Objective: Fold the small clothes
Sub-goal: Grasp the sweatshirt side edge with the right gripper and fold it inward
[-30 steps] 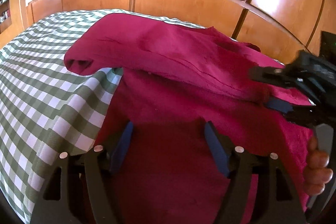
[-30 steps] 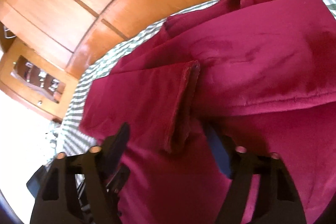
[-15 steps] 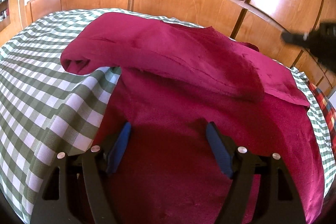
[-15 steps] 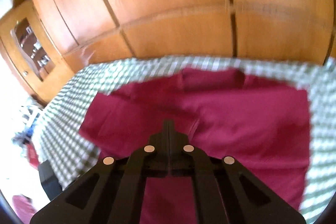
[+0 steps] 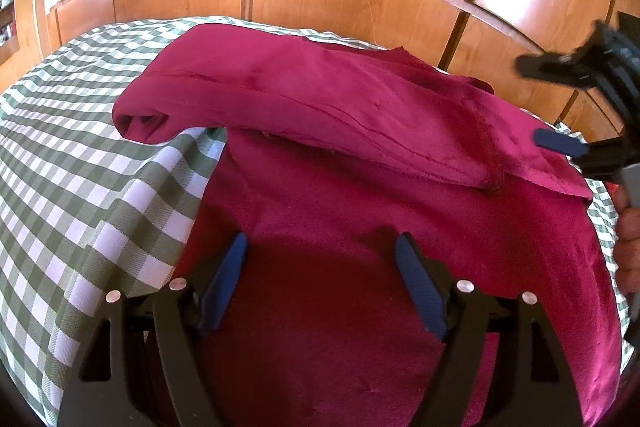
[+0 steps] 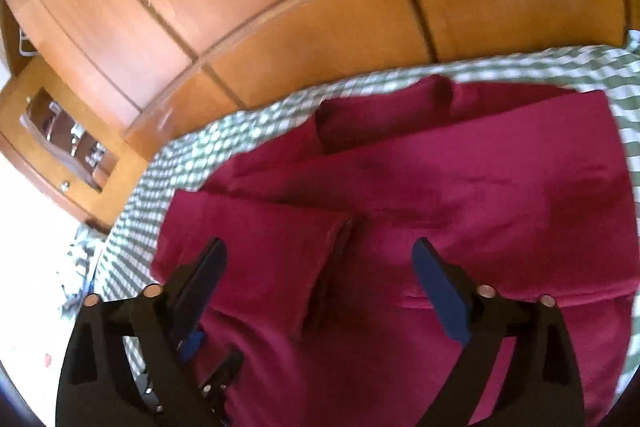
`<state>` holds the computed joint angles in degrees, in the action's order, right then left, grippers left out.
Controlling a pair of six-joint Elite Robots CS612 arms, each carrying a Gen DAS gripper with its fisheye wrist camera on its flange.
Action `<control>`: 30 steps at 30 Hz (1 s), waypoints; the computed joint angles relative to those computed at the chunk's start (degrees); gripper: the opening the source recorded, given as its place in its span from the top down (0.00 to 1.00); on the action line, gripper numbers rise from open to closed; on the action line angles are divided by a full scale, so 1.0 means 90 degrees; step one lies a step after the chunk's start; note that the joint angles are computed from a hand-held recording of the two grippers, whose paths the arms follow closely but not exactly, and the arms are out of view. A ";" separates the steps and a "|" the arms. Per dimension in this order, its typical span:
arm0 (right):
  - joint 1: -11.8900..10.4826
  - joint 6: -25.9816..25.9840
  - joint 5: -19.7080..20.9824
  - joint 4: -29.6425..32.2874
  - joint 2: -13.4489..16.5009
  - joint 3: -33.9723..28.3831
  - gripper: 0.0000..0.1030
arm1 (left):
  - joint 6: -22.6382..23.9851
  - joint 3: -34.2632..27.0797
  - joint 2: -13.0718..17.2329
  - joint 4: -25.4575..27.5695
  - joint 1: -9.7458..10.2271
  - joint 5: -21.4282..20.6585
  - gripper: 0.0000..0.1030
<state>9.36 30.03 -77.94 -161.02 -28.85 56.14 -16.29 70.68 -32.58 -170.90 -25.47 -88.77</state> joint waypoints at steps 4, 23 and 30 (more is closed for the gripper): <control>0.0135 -0.0409 -0.0290 0.0922 0.0346 -0.0631 0.52 | -0.0015 -0.0007 0.0004 0.0005 -0.0014 0.0033 0.25; -0.0149 -0.0440 -0.2218 -0.0001 -0.0693 0.0705 0.96 | -0.0250 0.0012 -0.0033 0.0041 0.0068 -0.0256 0.25; -0.0320 0.0296 -0.2275 0.0519 -0.0627 0.1060 0.96 | -0.0479 0.0031 -0.0144 0.0389 0.0155 -0.0178 0.34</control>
<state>6.48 32.69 -98.41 -156.36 -34.49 65.67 -20.60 70.96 -33.88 -167.40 -24.07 -90.37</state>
